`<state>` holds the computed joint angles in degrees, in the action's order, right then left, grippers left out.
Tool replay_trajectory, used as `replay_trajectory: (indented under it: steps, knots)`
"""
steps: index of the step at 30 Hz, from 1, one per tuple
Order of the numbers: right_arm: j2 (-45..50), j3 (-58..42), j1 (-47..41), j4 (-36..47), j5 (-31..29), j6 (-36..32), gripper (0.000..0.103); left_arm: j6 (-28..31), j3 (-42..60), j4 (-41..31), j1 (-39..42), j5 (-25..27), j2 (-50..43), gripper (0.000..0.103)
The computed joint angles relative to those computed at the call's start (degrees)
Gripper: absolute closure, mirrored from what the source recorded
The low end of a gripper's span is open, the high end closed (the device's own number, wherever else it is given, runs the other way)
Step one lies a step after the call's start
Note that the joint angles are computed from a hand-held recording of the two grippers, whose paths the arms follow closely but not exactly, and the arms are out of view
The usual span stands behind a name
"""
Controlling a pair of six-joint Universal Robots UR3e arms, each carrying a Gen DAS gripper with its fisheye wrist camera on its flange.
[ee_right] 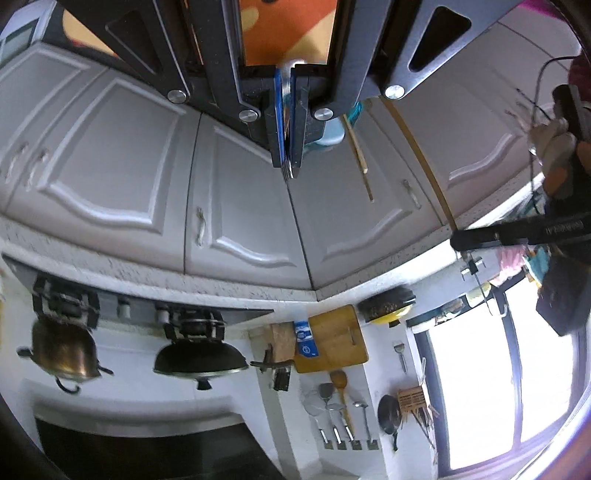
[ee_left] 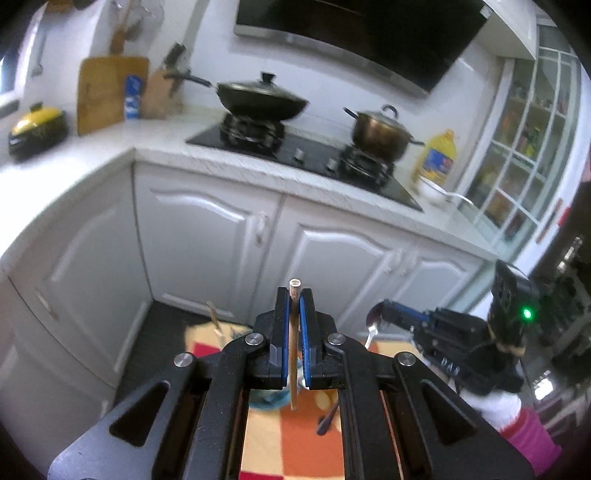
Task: Organize utensils
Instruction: 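Lift the chopstick and spoon and carry both over the floral cup, then lower chopstick and spoon into the cup and open both grippers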
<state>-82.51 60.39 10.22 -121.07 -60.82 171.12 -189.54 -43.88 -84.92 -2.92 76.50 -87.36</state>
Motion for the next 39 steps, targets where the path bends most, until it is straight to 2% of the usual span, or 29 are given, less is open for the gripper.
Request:
replay_trajectory:
  steps: [3,6,14,21,30,39]
  knots:
    - [6.46,-7.05,4.10,-1.01,-4.88,1.75,0.101,0.39,0.32,2.20,1.90,1.60,-1.67,0.099]
    - [12.43,-13.75,7.11,-0.92,-8.88,2.66,0.101,0.78,-3.99,6.75,2.21,4.57,-1.49,0.099]
    - [20.87,-21.42,11.72,-1.90,-17.06,1.00,0.101,0.62,-18.89,16.82,1.23,8.37,1.37,0.099]
    - [18.61,-11.89,15.29,-7.74,-22.55,-2.62,0.101,0.29,-27.63,20.24,0.10,8.73,4.15,0.099]
    - [11.07,1.01,15.16,-8.72,-21.66,-3.60,0.101,-1.86,-34.55,23.46,-3.69,10.97,5.84,0.099]
    - [7.33,5.92,14.21,-5.28,-19.26,-2.57,0.101,-3.66,-36.97,25.01,-6.83,13.25,5.59,0.099]
